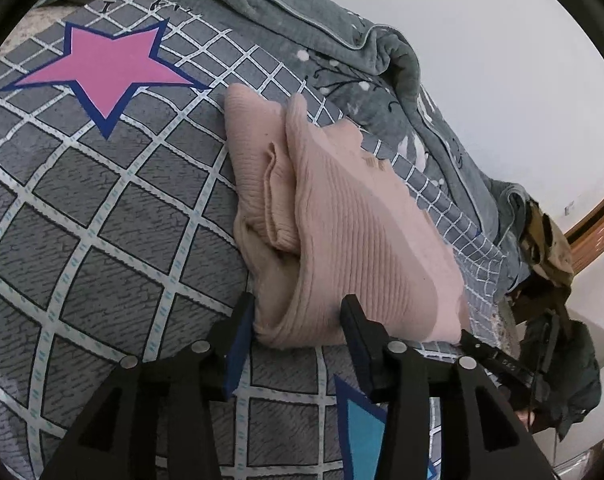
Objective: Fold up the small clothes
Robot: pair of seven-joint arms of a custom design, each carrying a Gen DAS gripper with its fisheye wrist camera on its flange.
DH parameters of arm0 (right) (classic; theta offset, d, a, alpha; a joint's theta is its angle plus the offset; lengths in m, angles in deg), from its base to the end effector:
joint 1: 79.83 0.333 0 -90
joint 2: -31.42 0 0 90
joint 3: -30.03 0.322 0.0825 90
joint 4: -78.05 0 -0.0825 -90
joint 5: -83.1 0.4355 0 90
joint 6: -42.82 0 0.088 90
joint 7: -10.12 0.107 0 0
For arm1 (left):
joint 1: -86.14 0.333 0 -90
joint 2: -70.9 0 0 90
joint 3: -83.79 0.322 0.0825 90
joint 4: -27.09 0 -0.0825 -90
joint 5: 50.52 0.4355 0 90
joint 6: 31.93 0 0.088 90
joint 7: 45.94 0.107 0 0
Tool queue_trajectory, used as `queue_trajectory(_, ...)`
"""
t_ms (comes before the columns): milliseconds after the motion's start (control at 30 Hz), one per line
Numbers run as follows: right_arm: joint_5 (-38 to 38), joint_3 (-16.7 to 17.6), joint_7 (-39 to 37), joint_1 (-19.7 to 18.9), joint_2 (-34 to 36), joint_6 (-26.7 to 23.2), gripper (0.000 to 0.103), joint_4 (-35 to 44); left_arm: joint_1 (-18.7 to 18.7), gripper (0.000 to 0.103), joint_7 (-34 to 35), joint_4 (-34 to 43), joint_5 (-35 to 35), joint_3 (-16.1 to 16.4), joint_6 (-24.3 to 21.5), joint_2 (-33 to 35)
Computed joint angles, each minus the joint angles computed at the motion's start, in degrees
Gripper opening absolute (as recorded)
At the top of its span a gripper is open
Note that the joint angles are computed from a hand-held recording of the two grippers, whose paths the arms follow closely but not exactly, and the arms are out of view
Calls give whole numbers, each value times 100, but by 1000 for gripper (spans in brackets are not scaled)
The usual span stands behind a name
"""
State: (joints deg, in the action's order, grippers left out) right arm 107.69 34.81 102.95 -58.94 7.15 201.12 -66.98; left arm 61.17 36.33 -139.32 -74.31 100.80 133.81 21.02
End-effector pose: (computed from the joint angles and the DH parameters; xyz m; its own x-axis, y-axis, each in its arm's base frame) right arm 0.4509 0.1985 0.4740 0.1584 -0.9222 -0.3526 -0.8447 0.0583 -0.5321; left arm 0.3746 -0.0374 0.4582 0.0884 -0.7768 0.6235 -0.7348 -0.4735 -0.4857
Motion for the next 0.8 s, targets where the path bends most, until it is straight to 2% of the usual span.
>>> queue_trajectory(67,-89,101,120,-56,53,163,41,-3,-133,53,65,31,-56,90,115,57)
queue_trajectory(167,-109,107,166,-21,145,367,46,18,-48,59,-32,139,73,-150,214,288)
queue_trajectory(300,-52,64,135,49,266,530,49,79,185,59,-319,234,378,-542,438,578)
queue_trajectory(400,-44,45,115,78,284,551,49,94,111,58,-426,341,501,-457,601,792)
queue_trajectory(467,-2,30,113,91,271,588,45,76,196,46,-591,354,588,-530,678,861)
queue_trajectory(500,7,33,126,90,260,612,32,59,190,34,-680,330,632,-488,721,855)
queue_trajectory(533,181,-96,-23,230,251,623,20,46,-16,25,-616,322,558,-257,769,827)
queue_trajectory(567,567,-363,-373,507,247,623,18,50,-265,21,-514,289,448,31,823,741)
queue_trajectory(600,756,-435,-496,583,222,661,16,31,-328,20,-541,255,461,119,866,687)
queue_trajectory(667,1141,-561,-762,721,136,718,15,-20,-213,17,-647,205,565,-18,891,650)
queue_trajectory(733,1245,-500,-819,671,50,725,14,-68,102,16,-845,162,773,-395,841,633)
queue_trajectory(800,1249,-429,-868,621,-85,702,14,-148,280,15,-1033,114,935,-616,801,585)
